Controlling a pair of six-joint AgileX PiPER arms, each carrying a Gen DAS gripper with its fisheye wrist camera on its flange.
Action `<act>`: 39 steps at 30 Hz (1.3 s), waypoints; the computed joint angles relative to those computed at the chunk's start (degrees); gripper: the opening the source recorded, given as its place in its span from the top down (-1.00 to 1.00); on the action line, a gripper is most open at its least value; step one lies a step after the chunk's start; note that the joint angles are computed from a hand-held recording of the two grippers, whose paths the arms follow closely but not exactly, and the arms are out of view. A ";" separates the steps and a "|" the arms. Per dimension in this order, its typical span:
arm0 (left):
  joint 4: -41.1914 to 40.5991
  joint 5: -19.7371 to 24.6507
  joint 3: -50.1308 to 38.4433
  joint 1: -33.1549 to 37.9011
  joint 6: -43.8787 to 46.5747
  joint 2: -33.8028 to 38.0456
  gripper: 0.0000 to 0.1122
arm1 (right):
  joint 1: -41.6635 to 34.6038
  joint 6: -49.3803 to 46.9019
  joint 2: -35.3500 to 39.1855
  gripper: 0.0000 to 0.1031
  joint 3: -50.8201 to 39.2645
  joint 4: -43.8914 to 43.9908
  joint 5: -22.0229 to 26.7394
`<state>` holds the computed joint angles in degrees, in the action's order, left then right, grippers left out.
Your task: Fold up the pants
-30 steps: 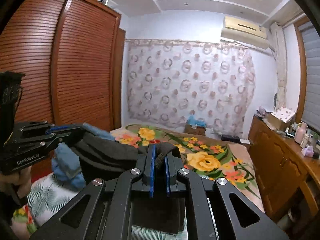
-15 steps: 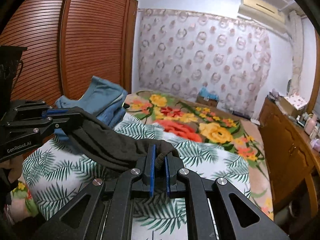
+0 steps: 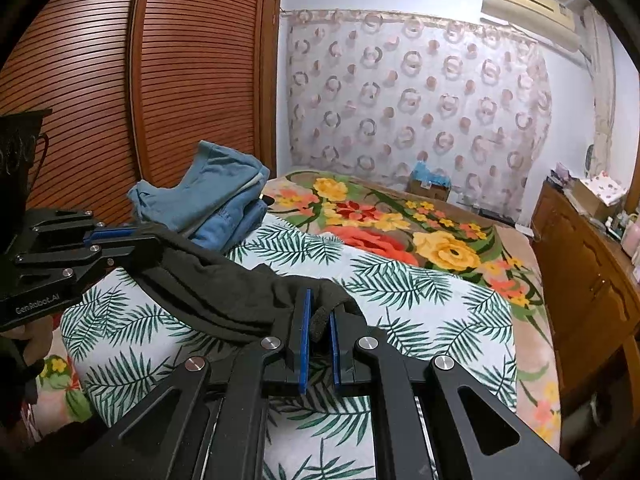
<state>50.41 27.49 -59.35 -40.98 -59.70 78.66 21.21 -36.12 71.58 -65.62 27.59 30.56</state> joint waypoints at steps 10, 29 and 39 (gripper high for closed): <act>3.87 -0.20 4.65 -3.74 -5.64 -3.41 0.86 | -2.39 -5.90 -5.05 0.85 3.42 6.12 4.35; 6.57 1.84 10.79 -12.29 -13.71 -7.35 0.86 | -8.62 -12.74 -12.76 0.85 11.42 13.71 9.84; 9.06 4.62 13.36 -17.59 -18.85 -8.84 0.86 | -14.27 -15.90 -17.04 0.85 15.44 18.37 14.73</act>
